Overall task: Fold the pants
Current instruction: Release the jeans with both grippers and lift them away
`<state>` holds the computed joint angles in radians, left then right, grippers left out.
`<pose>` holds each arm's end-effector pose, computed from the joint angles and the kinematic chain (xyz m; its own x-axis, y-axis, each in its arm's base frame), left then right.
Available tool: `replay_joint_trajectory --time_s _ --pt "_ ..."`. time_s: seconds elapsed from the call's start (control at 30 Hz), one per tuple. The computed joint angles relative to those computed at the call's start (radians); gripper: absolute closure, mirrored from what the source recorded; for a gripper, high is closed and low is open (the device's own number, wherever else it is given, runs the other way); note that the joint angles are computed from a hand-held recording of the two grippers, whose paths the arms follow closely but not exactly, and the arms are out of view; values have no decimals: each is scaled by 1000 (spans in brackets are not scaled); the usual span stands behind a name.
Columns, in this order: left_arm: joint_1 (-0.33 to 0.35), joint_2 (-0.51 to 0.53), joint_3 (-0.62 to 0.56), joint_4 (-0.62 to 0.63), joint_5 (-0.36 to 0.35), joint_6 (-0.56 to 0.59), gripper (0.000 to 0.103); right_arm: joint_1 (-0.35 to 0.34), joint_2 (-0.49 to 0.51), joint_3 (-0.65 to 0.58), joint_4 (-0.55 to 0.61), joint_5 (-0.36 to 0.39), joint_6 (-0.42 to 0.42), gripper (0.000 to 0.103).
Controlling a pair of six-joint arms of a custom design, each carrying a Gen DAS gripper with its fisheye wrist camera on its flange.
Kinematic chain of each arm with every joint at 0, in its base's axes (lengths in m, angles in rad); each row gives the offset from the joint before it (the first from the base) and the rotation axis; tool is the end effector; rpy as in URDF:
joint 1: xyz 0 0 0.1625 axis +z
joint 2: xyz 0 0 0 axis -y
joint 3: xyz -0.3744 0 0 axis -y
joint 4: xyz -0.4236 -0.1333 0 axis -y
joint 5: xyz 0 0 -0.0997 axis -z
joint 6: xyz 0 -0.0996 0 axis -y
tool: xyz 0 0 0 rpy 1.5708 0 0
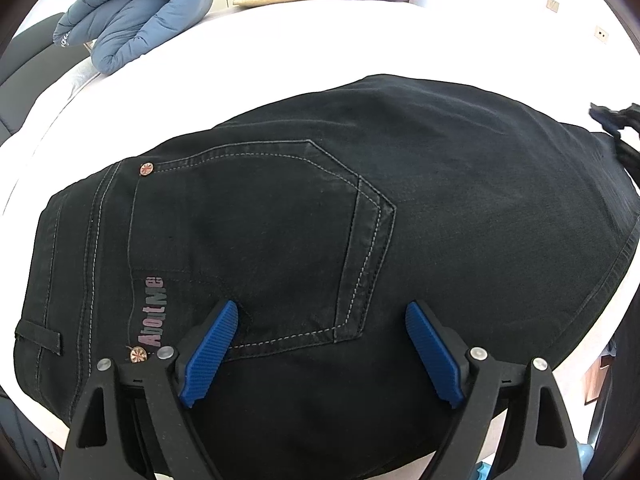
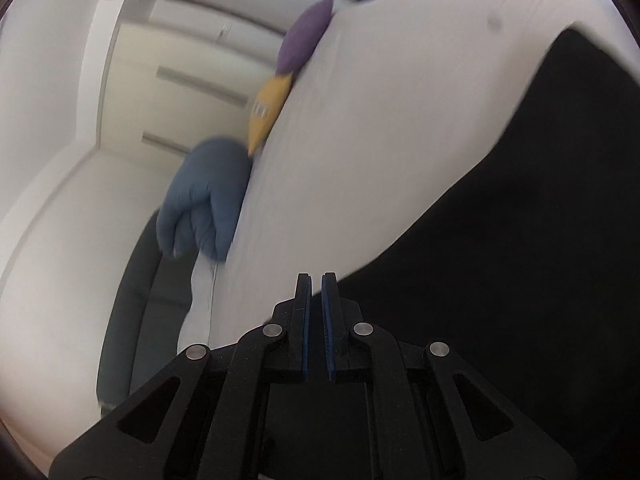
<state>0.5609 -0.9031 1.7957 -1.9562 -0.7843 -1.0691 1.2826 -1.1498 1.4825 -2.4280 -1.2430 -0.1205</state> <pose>-0.3578 -0.4654 0.0167 -0.6896 -0.0321 -0.7234 0.2818 0.9084 -0.3089 -0.0367 -0.7056 0.3342 -0.9762 0.0139 -0.2165 0.1296 0.8376 -0.5307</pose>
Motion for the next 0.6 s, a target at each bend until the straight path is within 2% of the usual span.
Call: replay_joint_trajectory --time_s 0.03,0.1,0.13,0.17,0.2,0.27,0.3,0.37,0.4,0.43,0.47,0.53,0.57,0.6 --pt "1 2 -3 -1 -1 0 14 16 41 -12 24 -18 -3 96" --pt "2 6 -9 3 -1 -3 14 14 99 -46 17 -99 37 98" --pt "2 7 -11 2 1 -4 14 -10 109 -56 13 -102 59 103" --pt "3 10 -14 2 3 -5 14 -49 118 -89 18 -63 100 103" --pt "3 11 -14 -1 5 -4 14 -59 113 -94 -19 -62 120 103" --pt "3 11 -11 -7 8 -2 14 -83 79 -119 -132 -139 110 103" --pt "3 9 -6 -13 11 0 14 -105 64 -118 -199 -145 154 103" --pt "0 0 9 -25 16 2 13 -139 56 -164 -219 -146 239 103" --pt "0 -4 16 -32 16 -2 13 -136 37 -173 -220 -188 241 100" --pt "-1 -6 18 -34 18 -10 13 -129 2 -141 -261 -197 206 94" --pt "-2 -8 20 -34 20 -17 13 -116 -39 -88 -288 -163 196 95" --pt "-6 -1 -5 13 21 -47 13 -115 -101 -6 -252 15 163 95" --pt "-10 10 -41 76 14 -84 19 -101 -137 61 -217 76 109 95" --pt "-19 20 -70 105 19 -101 29 -84 -158 109 -168 96 51 95"
